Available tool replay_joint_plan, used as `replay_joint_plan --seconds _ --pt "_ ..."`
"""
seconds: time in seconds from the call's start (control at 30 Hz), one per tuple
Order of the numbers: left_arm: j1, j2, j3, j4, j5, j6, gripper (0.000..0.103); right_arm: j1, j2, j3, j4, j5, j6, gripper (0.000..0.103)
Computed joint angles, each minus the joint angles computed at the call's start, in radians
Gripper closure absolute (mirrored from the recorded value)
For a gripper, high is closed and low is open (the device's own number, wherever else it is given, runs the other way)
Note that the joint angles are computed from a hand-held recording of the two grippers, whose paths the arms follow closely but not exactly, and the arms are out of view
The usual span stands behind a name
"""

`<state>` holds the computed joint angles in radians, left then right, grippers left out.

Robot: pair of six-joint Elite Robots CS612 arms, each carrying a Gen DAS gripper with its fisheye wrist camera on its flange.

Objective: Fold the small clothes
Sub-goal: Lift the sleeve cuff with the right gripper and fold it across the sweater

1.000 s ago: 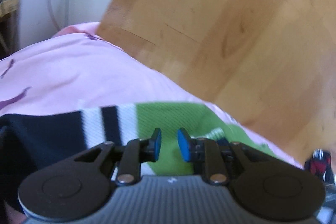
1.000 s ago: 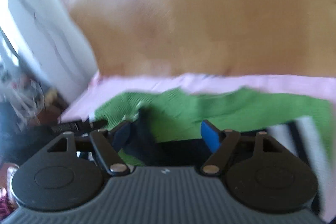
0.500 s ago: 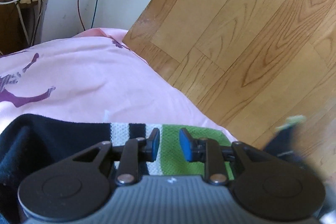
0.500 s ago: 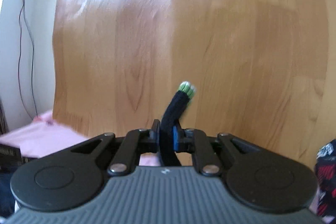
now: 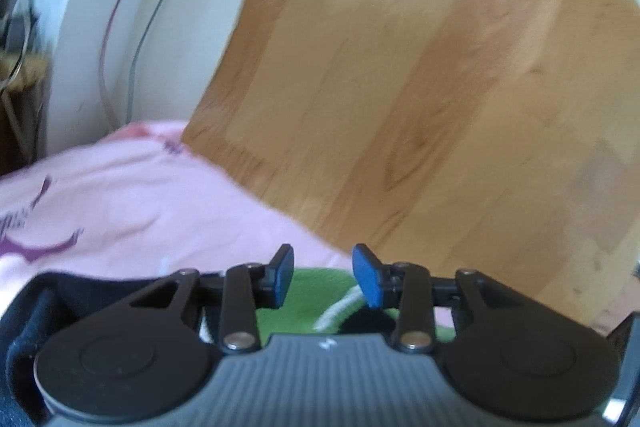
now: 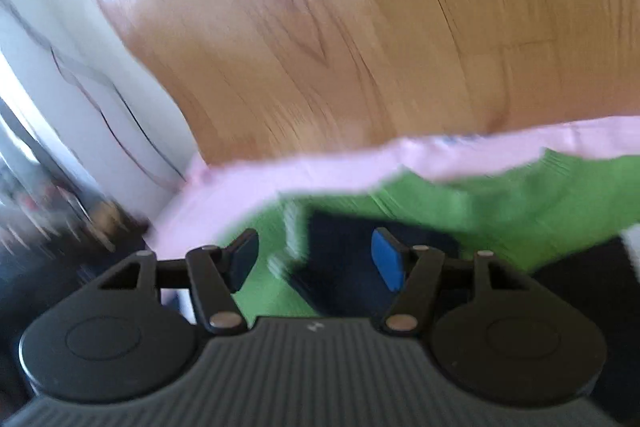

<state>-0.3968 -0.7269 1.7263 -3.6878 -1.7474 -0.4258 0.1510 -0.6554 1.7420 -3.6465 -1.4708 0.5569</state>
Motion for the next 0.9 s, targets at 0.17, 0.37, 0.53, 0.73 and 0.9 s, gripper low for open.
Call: replay_joint_plan --seconds 0.17,0.37,0.53,0.73,0.9 --pt "0.014 -0.053 0.089 -0.225 -0.069 -0.04 0.068 0.042 -0.044 0.026 -0.005 0.07 -0.304 0.038" --pt "0.062 -0.101 0.253 -0.552 -0.062 0.06 0.053 0.1 -0.083 0.022 0.14 0.252 -0.628 0.039" --pt "0.14 -0.122 0.368 -0.661 0.045 0.086 0.051 0.174 -0.054 -0.029 0.222 0.245 -0.901 0.04" --pt "0.198 -0.132 0.45 -0.756 0.171 0.075 0.048 0.225 -0.001 -0.143 0.386 0.184 -0.943 0.041" --pt "0.218 -0.139 0.444 -0.722 0.171 0.025 0.048 0.207 -0.004 -0.19 0.447 0.211 -0.776 0.089"
